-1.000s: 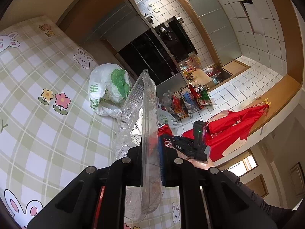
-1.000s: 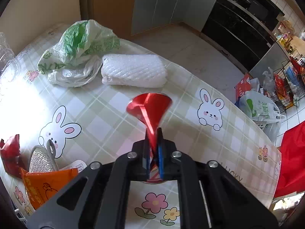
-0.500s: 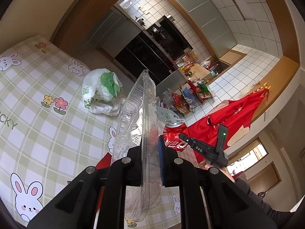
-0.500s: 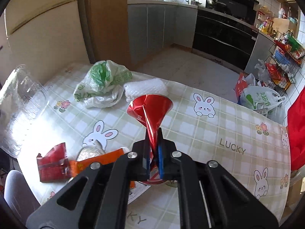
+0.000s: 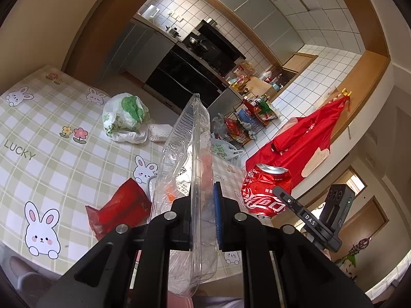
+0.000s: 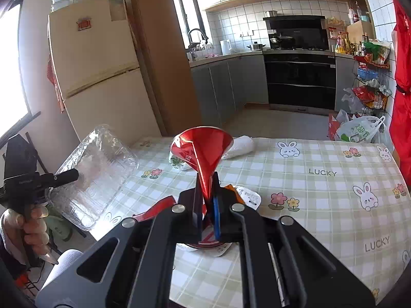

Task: Collect trash
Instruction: 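Carry bottle and can over the pink bin while the left tool opens to drop the bottle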

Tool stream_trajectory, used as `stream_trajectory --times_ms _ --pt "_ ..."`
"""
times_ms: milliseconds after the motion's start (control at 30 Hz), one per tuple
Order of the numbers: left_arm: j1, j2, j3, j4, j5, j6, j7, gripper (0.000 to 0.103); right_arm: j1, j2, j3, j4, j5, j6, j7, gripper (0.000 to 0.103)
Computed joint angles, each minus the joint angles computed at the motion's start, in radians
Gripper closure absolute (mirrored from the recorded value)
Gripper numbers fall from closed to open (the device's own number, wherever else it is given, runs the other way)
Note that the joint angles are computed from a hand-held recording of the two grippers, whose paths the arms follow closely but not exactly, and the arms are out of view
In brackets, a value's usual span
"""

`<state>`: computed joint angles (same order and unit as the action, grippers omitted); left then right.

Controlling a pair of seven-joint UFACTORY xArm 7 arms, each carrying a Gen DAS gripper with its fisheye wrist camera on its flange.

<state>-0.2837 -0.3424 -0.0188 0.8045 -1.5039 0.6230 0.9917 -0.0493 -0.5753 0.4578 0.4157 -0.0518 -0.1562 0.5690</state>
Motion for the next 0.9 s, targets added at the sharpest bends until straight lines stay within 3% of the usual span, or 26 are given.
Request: stream_trajectory --times_ms 267,467,900 --pt "-0.038 -0.214 0.007 -0.15 0.087 0.004 -0.083 0.091 0.1 -0.224 0.094 -0.153 0.067 -0.001 0.2 0.093" --pt "-0.083 -0.343 0.027 -0.248 0.151 0.012 -0.149 0.091 0.136 -0.309 0.153 -0.175 0.035 0.048 0.321 0.093" --pt "-0.177 -0.473 0.069 -0.354 0.307 0.006 -0.275 0.091 0.174 -0.364 0.172 -0.166 -0.06 0.082 0.434 0.093"
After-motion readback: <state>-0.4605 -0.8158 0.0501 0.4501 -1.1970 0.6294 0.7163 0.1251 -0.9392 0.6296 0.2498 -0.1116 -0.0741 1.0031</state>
